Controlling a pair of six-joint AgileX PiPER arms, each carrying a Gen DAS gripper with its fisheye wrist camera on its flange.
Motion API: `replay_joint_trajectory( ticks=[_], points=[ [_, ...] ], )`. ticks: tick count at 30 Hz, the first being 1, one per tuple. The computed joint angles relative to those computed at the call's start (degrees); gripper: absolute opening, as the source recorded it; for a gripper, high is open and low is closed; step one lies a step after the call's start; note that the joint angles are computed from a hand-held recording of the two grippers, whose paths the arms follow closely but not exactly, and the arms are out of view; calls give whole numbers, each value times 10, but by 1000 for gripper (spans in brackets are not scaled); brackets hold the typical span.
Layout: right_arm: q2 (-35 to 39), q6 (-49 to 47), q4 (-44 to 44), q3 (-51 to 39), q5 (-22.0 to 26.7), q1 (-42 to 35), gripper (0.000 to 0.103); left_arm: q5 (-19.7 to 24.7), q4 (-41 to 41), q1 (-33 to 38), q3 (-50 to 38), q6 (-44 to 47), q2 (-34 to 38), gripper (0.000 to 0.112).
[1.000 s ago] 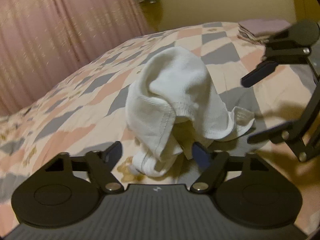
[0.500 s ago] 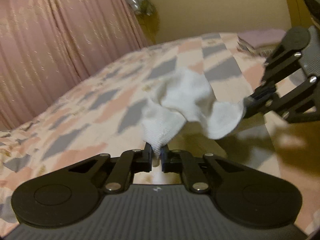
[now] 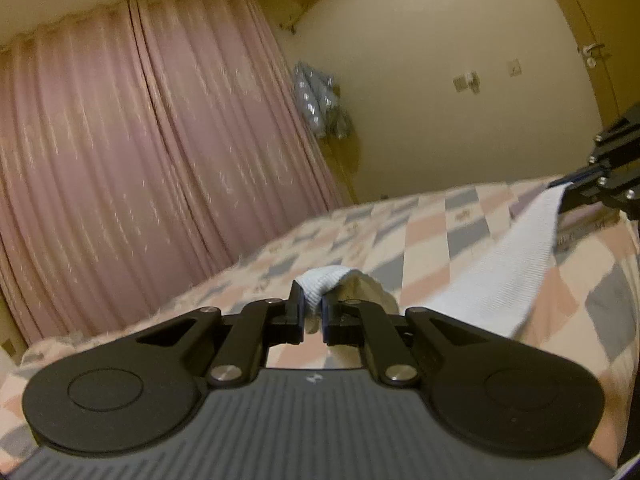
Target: Fold clothes
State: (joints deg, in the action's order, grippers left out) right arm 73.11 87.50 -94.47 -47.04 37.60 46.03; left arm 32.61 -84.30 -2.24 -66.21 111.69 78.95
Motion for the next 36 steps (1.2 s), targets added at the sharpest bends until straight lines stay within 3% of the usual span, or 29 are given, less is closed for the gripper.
replay_joint_trajectory(
  ticks=[6,13,16,19,20,21,23,27,30,36],
  points=[
    [-59,-20,37,30,97,54,3,-24,47,-74,-81,-48,48,6],
    [-116,28,99,118,167,72,3,-49,173,-213,-260,-176,202,6],
    [-137,53,133,159,182,69,3,-24,283,-262,-373,-306,292,7],
    [-147,68,171,198,158,34,4,31,389,-291,-475,-436,368,19],
    [-148,60,192,207,145,18,6,39,401,-294,-478,-451,375,28],
    [-144,48,213,213,133,2,11,38,403,-295,-470,-451,375,32],
    [-124,34,244,220,125,-21,47,19,386,-286,-420,-429,353,36],
    [-104,76,236,243,105,-28,48,-18,347,-236,-299,-390,290,47],
    [-105,74,219,239,94,-24,48,-22,319,-170,-193,-357,237,51],
    [-45,-10,147,171,-45,-91,48,18,322,-69,-37,-330,189,51]
  ],
)
